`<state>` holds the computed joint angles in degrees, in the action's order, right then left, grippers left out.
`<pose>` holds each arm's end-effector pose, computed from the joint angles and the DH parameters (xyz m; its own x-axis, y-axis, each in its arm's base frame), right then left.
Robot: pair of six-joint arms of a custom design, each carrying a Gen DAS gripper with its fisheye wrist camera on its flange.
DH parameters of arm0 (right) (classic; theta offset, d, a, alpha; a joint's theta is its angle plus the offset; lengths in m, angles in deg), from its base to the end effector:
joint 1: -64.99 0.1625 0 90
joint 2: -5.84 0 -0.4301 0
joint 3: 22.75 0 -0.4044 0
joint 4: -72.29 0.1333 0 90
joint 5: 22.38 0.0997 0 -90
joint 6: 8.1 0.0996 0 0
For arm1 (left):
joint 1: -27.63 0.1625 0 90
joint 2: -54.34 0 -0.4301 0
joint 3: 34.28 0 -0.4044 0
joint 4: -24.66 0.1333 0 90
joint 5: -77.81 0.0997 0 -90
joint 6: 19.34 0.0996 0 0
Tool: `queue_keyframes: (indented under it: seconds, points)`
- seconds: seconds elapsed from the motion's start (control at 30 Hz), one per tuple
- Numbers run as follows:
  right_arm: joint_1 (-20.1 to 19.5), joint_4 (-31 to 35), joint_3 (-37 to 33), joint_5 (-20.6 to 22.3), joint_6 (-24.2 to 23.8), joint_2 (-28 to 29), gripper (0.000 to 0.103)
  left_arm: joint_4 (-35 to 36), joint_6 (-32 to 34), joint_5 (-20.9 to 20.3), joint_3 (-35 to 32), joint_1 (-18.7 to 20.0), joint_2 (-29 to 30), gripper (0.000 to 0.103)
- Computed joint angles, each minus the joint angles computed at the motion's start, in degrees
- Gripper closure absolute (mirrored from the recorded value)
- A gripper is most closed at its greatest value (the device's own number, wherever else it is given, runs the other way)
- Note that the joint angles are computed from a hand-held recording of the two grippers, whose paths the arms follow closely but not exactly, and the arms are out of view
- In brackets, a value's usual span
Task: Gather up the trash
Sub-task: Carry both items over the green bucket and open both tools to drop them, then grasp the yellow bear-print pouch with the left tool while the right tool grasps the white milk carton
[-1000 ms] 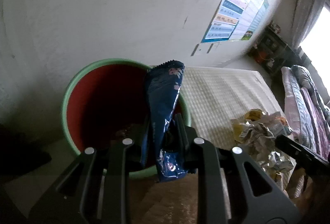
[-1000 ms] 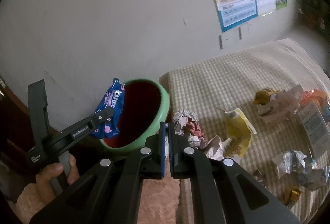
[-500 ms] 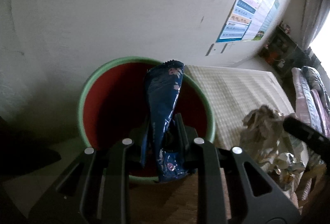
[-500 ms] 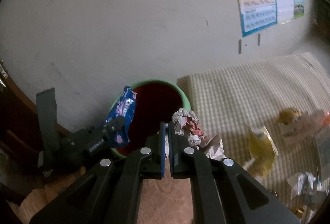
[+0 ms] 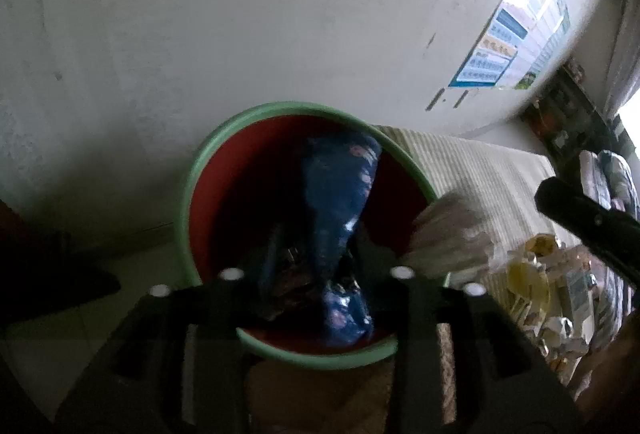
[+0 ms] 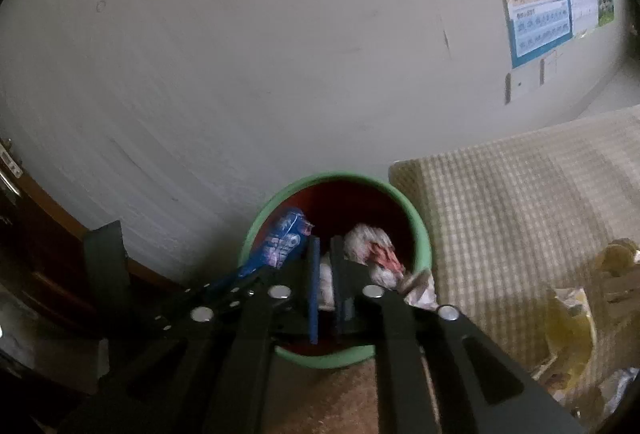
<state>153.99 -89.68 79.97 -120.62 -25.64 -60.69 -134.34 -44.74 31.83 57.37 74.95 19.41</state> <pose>0.1079 -0.6382 0.2966 -0.9464 -0.1481 0.2871 -0.2843 0.8039 -0.5225 -0.3170 -0.6425 0.0219 -0.8522 0.0341 -0.5221 0.3286 0.8114 -0.4834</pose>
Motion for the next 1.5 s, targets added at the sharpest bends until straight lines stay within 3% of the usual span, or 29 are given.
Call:
queue_keyframes:
  seconds: [0.07,0.23,0.43,0.6,0.77,0.9,1.07,1.23,1.5]
  points:
    - [-0.1,-1.3,0.6,0.6,0.2,-0.2,0.066,-0.4,-0.2,0.7,0.4,-0.2,-0.1,0.051]
    - [-0.8,-2.6,3.3,0.6,0.3,-2.7,0.065,-3.2,-0.2,2.0,1.3,-1.0,0.1,0.037]
    - [-3.0,-5.0,9.8,-3.6,-1.5,-9.3,0.063,-6.3,4.5,0.9,0.2,-2.9,2.3,0.025]
    - [-7.3,-9.2,16.5,-8.7,-2.4,-16.9,0.060,-8.0,8.4,-3.4,-1.5,-4.3,4.5,0.015]
    - [-12.3,-12.0,21.4,-11.2,1.2,-23.5,0.060,-4.2,9.3,-6.9,-5.1,-5.6,7.6,0.014]
    - [-16.3,-12.3,22.4,-9.2,4.2,-26.7,0.060,0.0,11.6,-10.6,-9.7,-6.5,11.4,0.014]
    - [-18.8,-13.8,23.7,-6.4,4.2,-29.8,0.060,7.9,13.1,-13.1,-16.3,-7.8,16.6,0.014]
    - [-21.3,-13.1,24.5,-2.3,5.1,-31.6,0.060,16.5,11.1,-15.0,-24.3,-7.9,22.1,0.014]
    - [-25.0,-12.0,25.3,1.9,6.8,-34.6,0.060,25.3,9.6,-10.4,-30.4,-8.6,27.0,0.019]
